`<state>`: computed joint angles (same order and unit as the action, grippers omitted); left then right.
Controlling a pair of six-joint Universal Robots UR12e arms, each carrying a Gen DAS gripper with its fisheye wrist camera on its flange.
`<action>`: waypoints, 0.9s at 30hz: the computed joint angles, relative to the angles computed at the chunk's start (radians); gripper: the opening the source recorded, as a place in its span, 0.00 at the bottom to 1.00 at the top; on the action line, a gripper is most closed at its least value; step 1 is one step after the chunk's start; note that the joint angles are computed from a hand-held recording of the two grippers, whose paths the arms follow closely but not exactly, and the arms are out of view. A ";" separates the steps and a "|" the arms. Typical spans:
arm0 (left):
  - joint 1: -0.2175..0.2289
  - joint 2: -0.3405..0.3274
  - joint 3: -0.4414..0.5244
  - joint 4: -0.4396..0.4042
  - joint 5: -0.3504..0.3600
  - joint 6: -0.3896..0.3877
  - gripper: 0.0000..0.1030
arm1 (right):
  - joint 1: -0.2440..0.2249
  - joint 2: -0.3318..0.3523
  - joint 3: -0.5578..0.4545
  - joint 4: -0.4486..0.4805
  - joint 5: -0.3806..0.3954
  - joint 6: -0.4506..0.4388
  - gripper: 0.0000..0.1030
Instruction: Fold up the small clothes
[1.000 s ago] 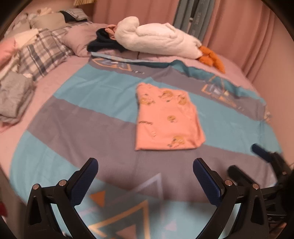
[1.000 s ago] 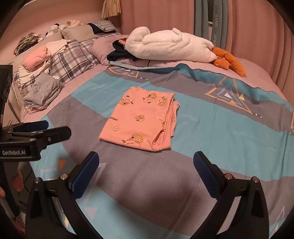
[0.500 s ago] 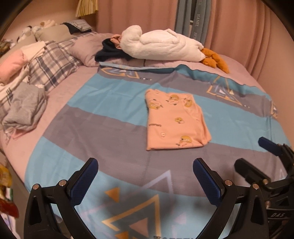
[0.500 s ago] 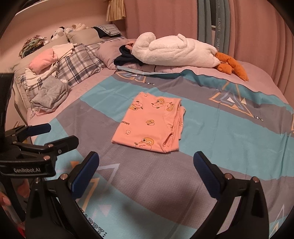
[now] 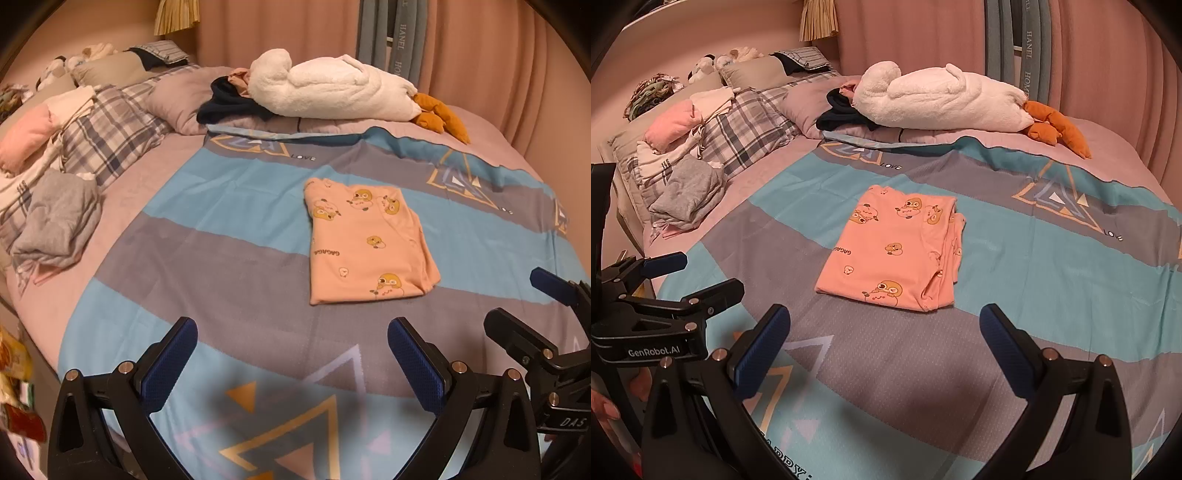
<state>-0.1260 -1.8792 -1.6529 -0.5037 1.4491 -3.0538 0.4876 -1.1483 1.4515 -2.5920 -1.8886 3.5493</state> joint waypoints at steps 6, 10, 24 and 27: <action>-0.001 -0.001 0.002 -0.003 0.001 0.005 0.99 | 0.000 0.001 -0.004 0.002 0.001 -0.001 1.00; -0.002 -0.002 0.001 0.003 0.004 0.003 0.99 | 0.000 0.004 -0.008 0.004 0.001 -0.004 1.00; -0.003 -0.003 0.001 0.010 0.010 0.008 0.99 | 0.001 0.009 -0.016 0.003 0.001 -0.004 1.00; -0.003 -0.004 0.003 0.011 0.009 0.011 0.99 | 0.001 0.009 -0.016 0.004 0.000 -0.004 1.00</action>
<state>-0.1294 -1.8828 -1.6499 -0.4931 1.4586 -3.0429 0.4885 -1.1388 1.4352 -2.5883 -1.8888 3.5455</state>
